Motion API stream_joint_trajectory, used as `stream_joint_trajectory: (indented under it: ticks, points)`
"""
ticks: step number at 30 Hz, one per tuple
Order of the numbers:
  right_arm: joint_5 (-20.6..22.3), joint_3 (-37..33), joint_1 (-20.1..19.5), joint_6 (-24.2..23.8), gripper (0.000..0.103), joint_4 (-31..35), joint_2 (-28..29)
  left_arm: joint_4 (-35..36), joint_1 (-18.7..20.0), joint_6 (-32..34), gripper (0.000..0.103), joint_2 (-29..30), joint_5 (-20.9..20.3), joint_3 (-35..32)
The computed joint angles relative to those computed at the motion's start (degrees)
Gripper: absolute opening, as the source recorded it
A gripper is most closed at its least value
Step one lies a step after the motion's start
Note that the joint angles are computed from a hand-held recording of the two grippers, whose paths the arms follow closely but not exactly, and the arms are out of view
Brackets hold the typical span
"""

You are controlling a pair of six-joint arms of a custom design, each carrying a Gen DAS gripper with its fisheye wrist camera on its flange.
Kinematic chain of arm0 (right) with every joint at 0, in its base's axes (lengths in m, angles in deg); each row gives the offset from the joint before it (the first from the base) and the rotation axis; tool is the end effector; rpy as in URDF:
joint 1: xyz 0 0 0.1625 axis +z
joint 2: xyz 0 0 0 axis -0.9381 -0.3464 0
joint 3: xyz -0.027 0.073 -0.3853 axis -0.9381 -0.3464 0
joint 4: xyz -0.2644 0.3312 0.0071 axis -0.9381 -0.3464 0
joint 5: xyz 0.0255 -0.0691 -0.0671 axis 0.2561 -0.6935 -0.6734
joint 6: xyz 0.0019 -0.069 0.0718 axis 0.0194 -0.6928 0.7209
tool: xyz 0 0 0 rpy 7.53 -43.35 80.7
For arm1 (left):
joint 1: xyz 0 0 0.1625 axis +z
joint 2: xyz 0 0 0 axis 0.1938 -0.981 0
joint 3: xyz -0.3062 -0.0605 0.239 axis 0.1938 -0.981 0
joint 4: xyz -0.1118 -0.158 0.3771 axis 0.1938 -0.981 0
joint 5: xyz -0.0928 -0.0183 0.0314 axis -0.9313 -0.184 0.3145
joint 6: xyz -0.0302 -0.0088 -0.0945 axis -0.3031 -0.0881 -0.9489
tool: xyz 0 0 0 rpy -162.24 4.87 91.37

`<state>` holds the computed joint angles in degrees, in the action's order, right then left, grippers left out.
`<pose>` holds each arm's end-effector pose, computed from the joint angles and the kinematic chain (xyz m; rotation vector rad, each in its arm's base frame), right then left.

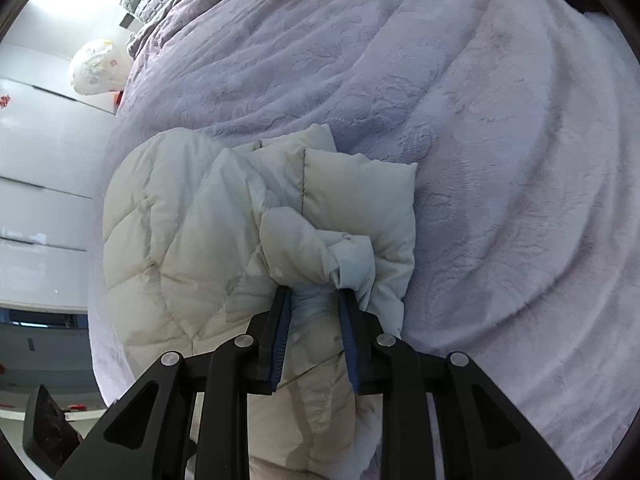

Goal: Fold large clothes
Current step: 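Open both grippers and pull them back from the folded bundle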

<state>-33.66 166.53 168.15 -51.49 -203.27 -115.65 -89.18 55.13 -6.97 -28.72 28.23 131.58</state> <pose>0.1983 -0.6712 0.0271 -0.2746 -2.7936 0.4667 -0.0743 -0.6244 0.2234 0.5994 2.5647 -0.2261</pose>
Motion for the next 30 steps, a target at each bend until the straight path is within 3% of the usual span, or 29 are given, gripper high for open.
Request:
stream_joint_trajectory:
  ticks: [6,23,25,26,27,30]
  points:
    - [-2.13,3.3,2.22,0.59,0.028,1.24,-3.07,0.35,-0.29,-0.7,0.071,-0.35,0.47,0.26]
    - [-1.49,7.99,7.49,4.44,0.028,3.32,-7.46,7.0,-1.77,-6.4,0.071,-2.91,2.37,-3.77]
    - [-1.65,8.4,8.3,5.22,0.036,4.22,-8.07,8.84,-2.3,-7.64,0.073,-3.79,3.23,-3.98]
    - [-1.75,8.55,8.65,5.41,0.042,4.39,-8.27,9.56,-2.54,-8.09,0.081,-4.4,3.36,-3.96]
    - [-2.17,8.89,9.34,5.78,0.053,4.67,-8.65,9.47,-2.87,-8.33,0.084,-5.22,3.62,-3.51]
    - [-3.19,9.4,11.13,6.54,0.057,5.86,-9.48,9.65,-3.82,-9.18,0.084,-7.51,4.73,-2.44]
